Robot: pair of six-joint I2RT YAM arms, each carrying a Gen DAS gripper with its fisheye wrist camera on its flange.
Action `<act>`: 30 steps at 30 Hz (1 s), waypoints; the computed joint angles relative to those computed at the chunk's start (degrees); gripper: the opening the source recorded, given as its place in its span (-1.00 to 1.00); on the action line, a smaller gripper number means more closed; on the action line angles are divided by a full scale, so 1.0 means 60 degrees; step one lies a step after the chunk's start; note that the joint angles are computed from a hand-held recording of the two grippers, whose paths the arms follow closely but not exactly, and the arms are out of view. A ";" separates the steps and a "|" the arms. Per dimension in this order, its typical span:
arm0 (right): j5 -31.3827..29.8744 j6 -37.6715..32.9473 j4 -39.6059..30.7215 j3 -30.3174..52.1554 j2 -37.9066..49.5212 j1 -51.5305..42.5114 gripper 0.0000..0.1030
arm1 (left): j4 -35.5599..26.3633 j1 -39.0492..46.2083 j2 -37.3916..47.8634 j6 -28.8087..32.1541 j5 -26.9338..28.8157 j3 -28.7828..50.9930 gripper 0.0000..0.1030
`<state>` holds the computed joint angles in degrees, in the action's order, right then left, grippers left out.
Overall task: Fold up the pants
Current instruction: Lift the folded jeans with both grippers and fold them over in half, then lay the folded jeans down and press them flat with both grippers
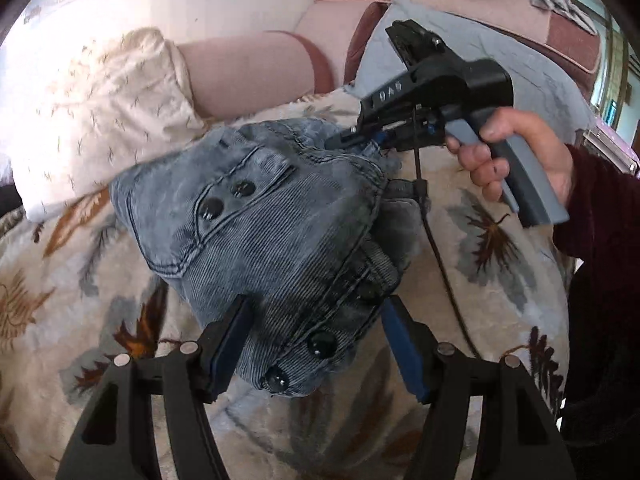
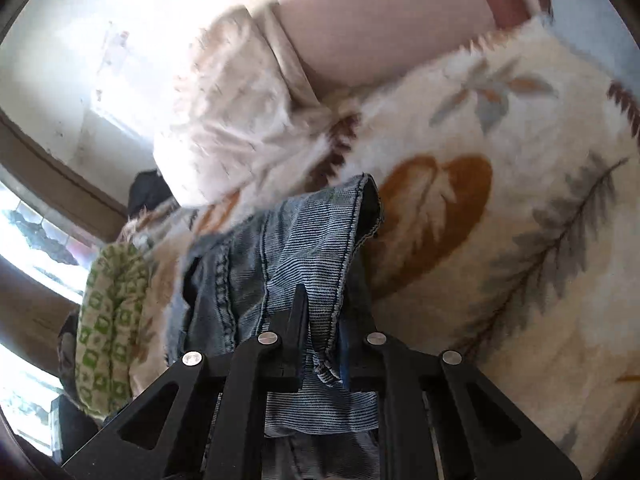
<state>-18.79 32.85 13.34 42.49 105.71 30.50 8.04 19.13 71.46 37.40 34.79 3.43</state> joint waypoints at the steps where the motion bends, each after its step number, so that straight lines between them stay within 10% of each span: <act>1: 0.0153 -0.0098 -0.0038 0.0151 0.0264 0.0116 -0.78 | -0.0018 0.0140 0.0310 0.0054 0.0193 0.0128 0.34; 5: 0.0326 -0.0227 -0.0272 0.0567 0.0937 0.0240 -0.72 | -0.0452 0.0279 0.0375 0.0048 0.0354 0.0344 0.34; 13: 0.2067 -0.0699 -0.1930 -0.0132 -0.1948 0.0874 0.01 | -0.5933 0.3378 -0.1203 0.1895 0.3205 0.2457 0.34; 21: 0.2855 -0.1047 -0.1263 -0.0775 -0.2789 0.2616 0.00 | -0.0731 0.1072 -0.0815 -0.3780 0.0428 0.1730 0.38; 30: 0.2738 -0.0683 -0.1206 -0.0413 -0.1036 0.3020 -0.43 | 0.0962 -0.1489 0.0492 -0.3345 -0.2650 0.0873 0.39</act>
